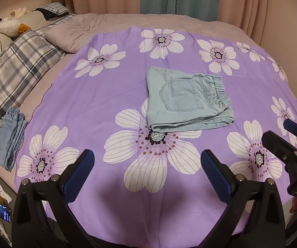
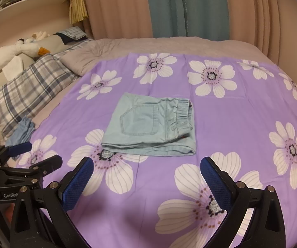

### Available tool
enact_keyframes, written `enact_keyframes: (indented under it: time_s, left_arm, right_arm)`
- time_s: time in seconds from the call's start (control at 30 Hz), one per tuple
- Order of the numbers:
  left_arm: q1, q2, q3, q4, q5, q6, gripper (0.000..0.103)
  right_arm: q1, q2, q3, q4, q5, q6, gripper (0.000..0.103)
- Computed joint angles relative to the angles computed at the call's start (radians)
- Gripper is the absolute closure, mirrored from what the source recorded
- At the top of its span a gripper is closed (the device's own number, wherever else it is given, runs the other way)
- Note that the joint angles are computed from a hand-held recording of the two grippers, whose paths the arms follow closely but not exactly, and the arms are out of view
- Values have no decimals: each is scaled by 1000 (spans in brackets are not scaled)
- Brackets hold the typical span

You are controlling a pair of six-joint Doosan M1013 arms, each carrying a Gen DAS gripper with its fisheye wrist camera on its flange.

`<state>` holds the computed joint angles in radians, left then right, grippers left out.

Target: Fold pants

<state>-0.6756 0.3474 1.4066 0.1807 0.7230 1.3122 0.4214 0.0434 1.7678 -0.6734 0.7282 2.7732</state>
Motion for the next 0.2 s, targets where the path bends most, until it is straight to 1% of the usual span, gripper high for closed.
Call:
enact_keyframes:
  time_s: [0.2]
  left_arm:
    - [-1, 3, -3, -11, 1, 9, 0]
  right_arm:
    - [-1, -1, 2, 1, -1, 0, 1]
